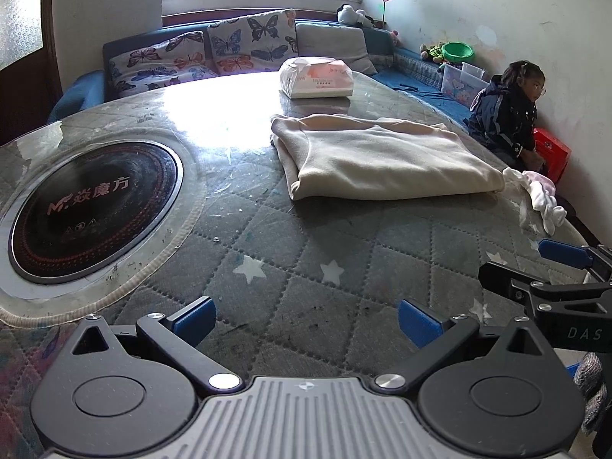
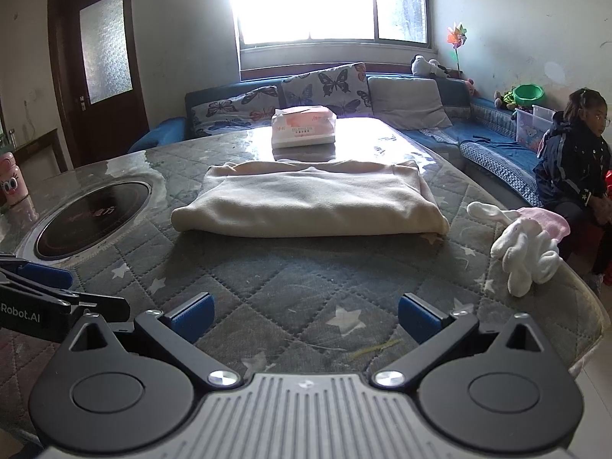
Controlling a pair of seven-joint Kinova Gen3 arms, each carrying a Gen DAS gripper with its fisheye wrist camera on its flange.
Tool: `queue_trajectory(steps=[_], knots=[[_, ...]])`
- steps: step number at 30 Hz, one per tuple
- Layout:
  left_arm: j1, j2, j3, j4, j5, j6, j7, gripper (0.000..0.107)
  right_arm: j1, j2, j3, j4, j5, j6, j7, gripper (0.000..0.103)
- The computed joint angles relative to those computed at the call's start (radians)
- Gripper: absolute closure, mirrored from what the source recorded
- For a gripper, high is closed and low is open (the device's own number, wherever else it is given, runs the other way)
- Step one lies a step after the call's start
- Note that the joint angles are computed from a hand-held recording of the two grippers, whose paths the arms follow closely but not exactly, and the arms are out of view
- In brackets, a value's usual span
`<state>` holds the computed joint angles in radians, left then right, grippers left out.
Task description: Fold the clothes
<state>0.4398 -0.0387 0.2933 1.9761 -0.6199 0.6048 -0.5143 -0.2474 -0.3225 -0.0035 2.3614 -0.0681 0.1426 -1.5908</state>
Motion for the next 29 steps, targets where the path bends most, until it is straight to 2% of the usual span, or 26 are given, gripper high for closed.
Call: queue_trajectory(steps=[12, 29], knots=[[0.008, -0.015, 0.022, 0.019, -0.042, 0.007, 0.063, 0.004, 0.075, -0.034, -0.086, 0.016, 0.028, 0.009, -0.049, 0.0], [0.012, -0.014, 0.029, 0.029, -0.06, -0.008, 0.092, 0.004, 0.076, -0.047, -0.097, 0.022, 0.051, 0.02, -0.074, 0.0]])
